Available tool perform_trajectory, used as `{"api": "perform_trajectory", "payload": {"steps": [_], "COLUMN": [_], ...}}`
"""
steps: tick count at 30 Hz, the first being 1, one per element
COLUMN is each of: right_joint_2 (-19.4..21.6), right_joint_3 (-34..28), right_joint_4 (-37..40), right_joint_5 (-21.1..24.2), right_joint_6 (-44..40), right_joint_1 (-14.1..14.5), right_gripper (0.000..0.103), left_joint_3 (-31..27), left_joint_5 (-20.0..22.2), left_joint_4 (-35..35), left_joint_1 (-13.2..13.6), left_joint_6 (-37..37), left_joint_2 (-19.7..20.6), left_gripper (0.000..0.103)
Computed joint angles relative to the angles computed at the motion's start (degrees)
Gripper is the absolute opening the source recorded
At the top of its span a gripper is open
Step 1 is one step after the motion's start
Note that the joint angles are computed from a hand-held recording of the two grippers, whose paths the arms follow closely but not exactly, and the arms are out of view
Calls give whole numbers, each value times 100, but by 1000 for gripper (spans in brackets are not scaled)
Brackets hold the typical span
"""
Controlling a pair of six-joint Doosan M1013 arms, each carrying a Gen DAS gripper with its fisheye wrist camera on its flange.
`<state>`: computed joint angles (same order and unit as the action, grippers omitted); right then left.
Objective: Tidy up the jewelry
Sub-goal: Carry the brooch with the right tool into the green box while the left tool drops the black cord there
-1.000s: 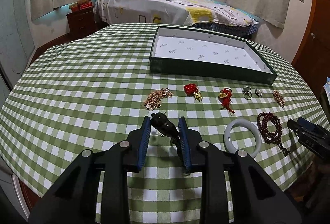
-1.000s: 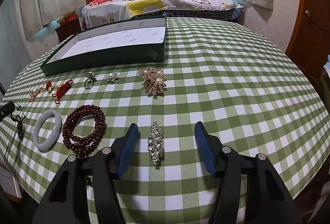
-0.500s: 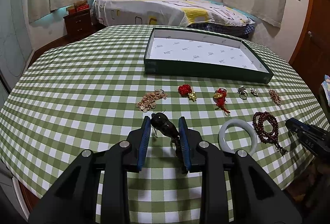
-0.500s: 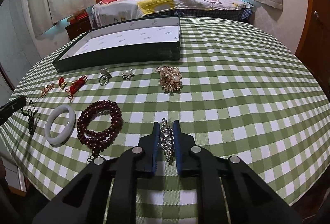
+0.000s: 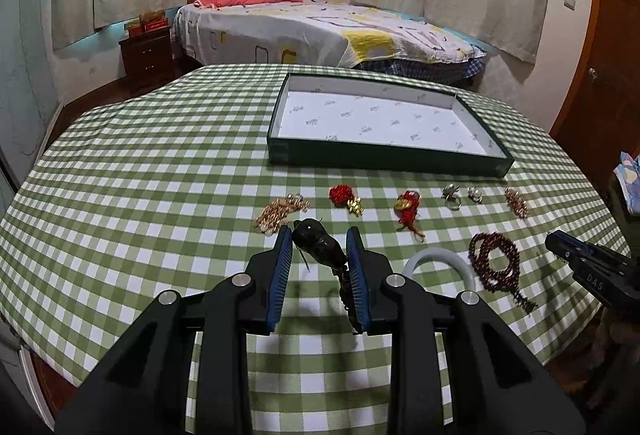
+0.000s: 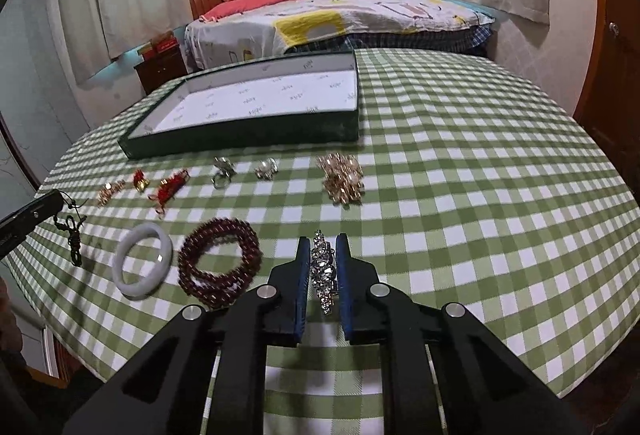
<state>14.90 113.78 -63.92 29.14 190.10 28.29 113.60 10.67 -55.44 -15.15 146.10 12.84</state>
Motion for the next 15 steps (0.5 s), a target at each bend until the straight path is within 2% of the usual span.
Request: {"api": "perform_trajectory", "payload": {"steps": [8,15], "right_joint_2": [-56,83], "right_joint_3": [-197,-604], "right_joint_4": [-575,-1502], "right_joint_5": [-139,-198], "right_joint_6": [341,900], "right_joint_1": [-117,-352], "right_gripper": [14,14], "left_joint_3": [-207,-700], "left_joint_5": [67,56], "left_joint_4": [-1080,-2646], "left_joint_1": [-40,-127], "left_joint_6": [1069,2759], "left_joint_2": [41,307], "left_gripper": [27,27]}}
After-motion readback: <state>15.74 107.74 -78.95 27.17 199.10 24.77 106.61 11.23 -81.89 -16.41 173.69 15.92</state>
